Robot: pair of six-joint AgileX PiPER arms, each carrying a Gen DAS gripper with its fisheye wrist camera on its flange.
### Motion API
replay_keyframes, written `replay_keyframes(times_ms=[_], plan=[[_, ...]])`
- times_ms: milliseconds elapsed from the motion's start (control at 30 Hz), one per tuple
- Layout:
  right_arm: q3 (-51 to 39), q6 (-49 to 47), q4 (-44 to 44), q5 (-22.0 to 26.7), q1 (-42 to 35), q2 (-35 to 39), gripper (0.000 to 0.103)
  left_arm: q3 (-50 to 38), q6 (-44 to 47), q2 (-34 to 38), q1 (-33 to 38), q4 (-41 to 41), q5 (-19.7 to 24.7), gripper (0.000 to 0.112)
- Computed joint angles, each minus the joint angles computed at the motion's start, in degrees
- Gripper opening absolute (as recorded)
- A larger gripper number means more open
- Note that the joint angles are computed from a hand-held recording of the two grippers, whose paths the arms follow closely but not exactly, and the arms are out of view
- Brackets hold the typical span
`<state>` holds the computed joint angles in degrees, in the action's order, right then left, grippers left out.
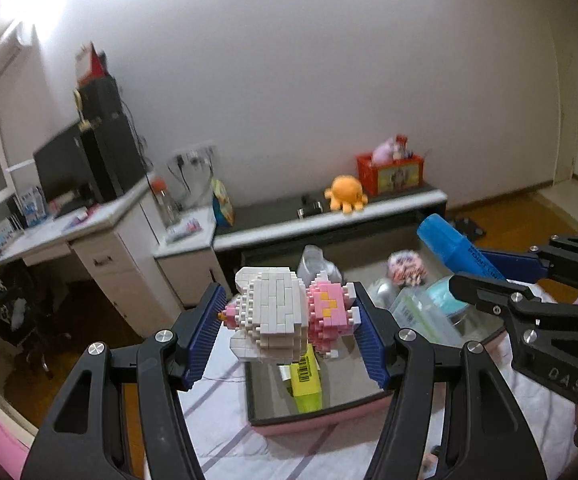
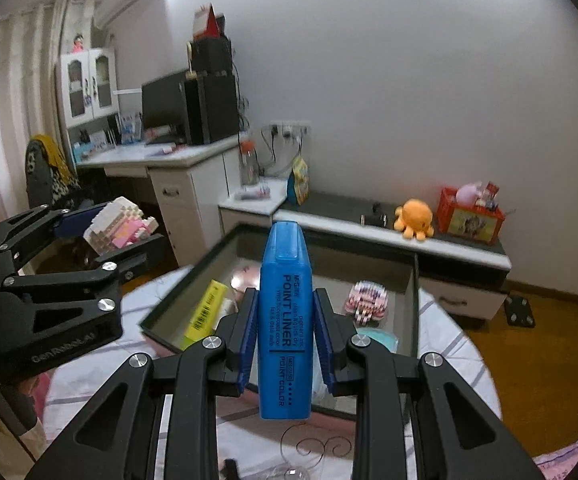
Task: Organize rigid objects
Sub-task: 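Lift and carry the blue highlighter and block figure over the pink box, then open both tools to release the highlighter and block figure into the box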
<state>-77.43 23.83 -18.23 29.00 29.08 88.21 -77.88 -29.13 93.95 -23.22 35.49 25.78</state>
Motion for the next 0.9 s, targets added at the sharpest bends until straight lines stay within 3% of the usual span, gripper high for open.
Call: replay_keyframes(times_ms=[200, 433, 600, 733, 833, 900], plan=[[-3.5, -11.0, 12.1, 0.6, -3.4, 7.7, 0.027, -6.5, 5.0, 10.3, 1.0, -4.6, 2.3, 0.063], [-6.7, -11.4, 10.9, 3.1, -2.2, 12.3, 0.028, -8.1, 5.7, 13.5, 1.9, -4.9, 3.5, 0.067], [-6.4, -10.0, 9.9, 2.9, -2.0, 12.0, 0.03, -6.4, 2.1, 11.7, 2.3, -2.5, 2.9, 0.082], [-5.2, -5.5, 6.0, 2.1, -1.3, 9.7, 0.05, -3.0, -1.8, 7.8, 3.2, -0.8, 1.4, 0.095], [-3.2, -0.1, 0.8, 1.5, -0.1, 6.4, 0.067, 2.5, -9.6, 2.1, 2.9, 5.7, -0.9, 0.102], [-1.4, 5.8, -5.1, 1.8, 1.6, 3.4, 0.085, 7.0, -13.5, -3.1, 2.6, 8.8, -2.5, 0.103]])
